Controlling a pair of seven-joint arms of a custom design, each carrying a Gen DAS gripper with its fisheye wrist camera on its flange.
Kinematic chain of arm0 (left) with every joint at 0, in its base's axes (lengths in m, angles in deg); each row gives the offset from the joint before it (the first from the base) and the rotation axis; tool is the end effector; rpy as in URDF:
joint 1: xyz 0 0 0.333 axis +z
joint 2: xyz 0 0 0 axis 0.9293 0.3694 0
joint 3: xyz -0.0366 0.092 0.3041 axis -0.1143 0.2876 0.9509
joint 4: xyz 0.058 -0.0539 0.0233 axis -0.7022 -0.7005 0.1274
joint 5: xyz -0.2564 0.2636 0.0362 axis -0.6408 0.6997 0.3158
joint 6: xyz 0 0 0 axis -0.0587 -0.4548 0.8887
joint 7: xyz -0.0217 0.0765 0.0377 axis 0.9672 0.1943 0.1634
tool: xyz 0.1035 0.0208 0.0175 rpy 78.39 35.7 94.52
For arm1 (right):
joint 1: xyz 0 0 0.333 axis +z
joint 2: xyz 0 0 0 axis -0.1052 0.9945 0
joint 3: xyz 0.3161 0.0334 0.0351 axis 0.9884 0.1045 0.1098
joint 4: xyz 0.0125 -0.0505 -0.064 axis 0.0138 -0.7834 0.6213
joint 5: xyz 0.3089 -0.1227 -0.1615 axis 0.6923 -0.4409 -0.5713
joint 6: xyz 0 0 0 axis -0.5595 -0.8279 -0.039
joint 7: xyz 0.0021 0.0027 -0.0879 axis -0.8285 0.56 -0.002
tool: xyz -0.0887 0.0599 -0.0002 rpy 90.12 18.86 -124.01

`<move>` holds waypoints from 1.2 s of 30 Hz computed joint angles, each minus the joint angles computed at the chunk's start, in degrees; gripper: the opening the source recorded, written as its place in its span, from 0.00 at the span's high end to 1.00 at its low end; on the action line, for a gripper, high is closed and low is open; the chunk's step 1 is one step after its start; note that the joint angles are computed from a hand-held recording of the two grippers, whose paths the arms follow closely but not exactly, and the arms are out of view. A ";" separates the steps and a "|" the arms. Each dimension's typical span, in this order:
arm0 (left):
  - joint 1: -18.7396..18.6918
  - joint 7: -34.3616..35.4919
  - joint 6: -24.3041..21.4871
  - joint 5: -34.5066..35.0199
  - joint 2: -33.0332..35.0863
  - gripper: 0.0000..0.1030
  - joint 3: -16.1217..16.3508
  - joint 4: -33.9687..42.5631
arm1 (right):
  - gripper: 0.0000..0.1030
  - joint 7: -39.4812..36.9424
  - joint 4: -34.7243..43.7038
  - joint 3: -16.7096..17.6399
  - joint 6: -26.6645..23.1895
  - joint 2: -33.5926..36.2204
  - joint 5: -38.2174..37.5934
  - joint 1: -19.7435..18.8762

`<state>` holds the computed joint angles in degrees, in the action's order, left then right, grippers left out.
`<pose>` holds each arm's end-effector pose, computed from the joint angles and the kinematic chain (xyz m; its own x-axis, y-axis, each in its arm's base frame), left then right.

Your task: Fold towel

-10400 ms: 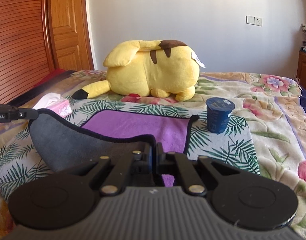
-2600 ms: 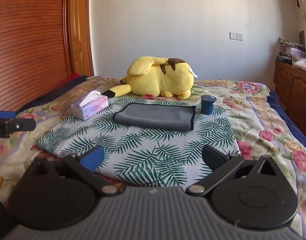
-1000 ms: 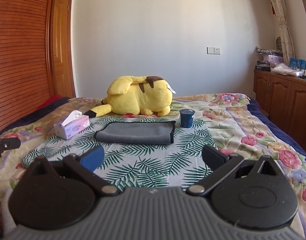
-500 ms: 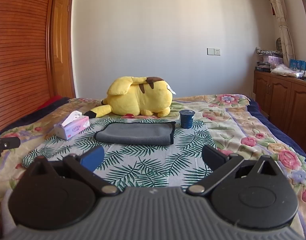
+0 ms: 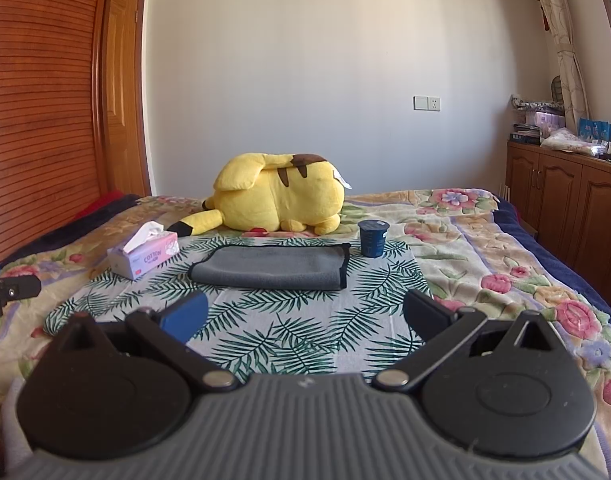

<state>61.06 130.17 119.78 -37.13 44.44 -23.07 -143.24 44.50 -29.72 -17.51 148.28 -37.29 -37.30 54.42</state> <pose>0.6967 -0.1172 0.5435 -0.1521 -0.9874 -0.0436 -0.3475 0.0947 -0.9329 0.6760 0.2793 0.5049 -0.0084 -0.9985 -0.0541 -0.2870 0.0542 -0.9564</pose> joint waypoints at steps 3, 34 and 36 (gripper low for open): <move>0.01 0.11 -0.04 -0.06 0.02 0.16 -0.03 0.04 | 0.00 -0.08 0.06 0.10 0.00 -0.01 0.03 -0.09; -0.63 -0.28 0.09 0.09 -0.08 0.16 0.68 -0.15 | 0.00 -0.40 -0.09 0.04 0.09 -0.01 0.35 0.03; -0.66 -0.31 0.08 0.12 -0.10 0.16 0.72 -0.16 | 0.00 -0.41 -0.09 0.04 0.09 -0.01 0.37 0.03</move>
<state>60.40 129.86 119.86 -37.00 44.35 -22.35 -143.40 44.09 -29.81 -17.47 148.37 -37.30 -36.94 54.45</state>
